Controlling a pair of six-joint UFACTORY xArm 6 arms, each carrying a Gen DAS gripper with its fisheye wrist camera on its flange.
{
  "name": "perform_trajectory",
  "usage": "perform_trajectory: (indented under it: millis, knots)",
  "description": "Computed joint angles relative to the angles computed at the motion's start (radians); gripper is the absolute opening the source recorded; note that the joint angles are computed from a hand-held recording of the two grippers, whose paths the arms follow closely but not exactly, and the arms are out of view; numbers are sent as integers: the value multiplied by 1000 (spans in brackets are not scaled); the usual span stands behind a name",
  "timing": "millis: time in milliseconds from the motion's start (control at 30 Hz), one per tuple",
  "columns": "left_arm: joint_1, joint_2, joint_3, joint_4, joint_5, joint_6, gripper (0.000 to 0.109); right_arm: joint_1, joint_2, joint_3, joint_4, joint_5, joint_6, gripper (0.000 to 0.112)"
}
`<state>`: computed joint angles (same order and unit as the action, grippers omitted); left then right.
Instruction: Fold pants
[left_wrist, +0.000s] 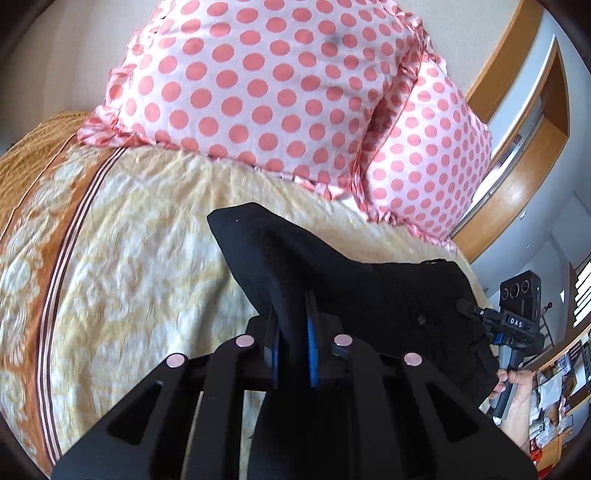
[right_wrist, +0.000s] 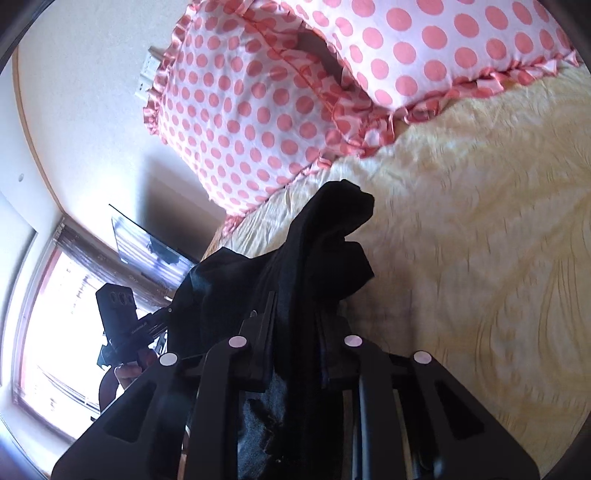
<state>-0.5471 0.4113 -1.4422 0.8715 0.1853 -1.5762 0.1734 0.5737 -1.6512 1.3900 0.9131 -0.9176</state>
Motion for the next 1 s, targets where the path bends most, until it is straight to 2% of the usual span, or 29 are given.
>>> perform_trajectory:
  millis: [100,200,233,267,367,400,467,500,533,567,633,700,733,800,833,900,933,1000]
  knots:
    - [20,56,-99,-13,34,21,10,4,84,-133,4,-32,58,16]
    - [21,117,-181,-100,100,103,11,24,174,-262,-129,-91,181,16]
    - [19,139,-204,-165,131,159,11,30,201,-292,-192,-105,238,16]
    - [20,162,-223,-229,163,206,11,33,207,-293,-214,-116,254,16]
    - [28,173,-196,-270,137,214,12,30,194,-267,-217,-126,242,16]
    - [27,173,-192,-273,136,212,16,33,185,-255,-232,-138,246,17]
    - [22,157,-176,-262,145,189,26,47,155,-222,-313,-186,278,26]
    - [21,138,-160,-235,154,165,40,56,133,-196,-361,-216,298,30]
    - [17,119,-147,-166,173,105,48,70,88,-141,-405,-275,296,33]
    - [3,80,-126,-61,232,20,58,83,44,-83,-415,-328,274,33]
    - [-30,10,-81,92,307,-85,68,111,-47,37,-413,-450,204,37]
    - [-76,-52,-28,174,335,-124,85,141,-137,148,-324,-518,55,49]
    - [-108,-73,-9,175,346,-114,89,163,-186,209,-272,-533,-29,53]
    - [-154,-77,-1,160,353,-97,94,201,-237,280,-227,-565,-120,53]
    - [-181,-71,2,144,348,-79,94,235,-265,329,-223,-617,-153,53]
    - [-221,-26,-31,99,372,-45,95,286,-281,389,-339,-716,-93,53]
    - [-237,1,-53,77,395,-26,95,319,-271,426,-443,-809,-28,53]
    - [-262,60,-111,61,474,-1,95,343,-246,476,-653,-924,127,53]
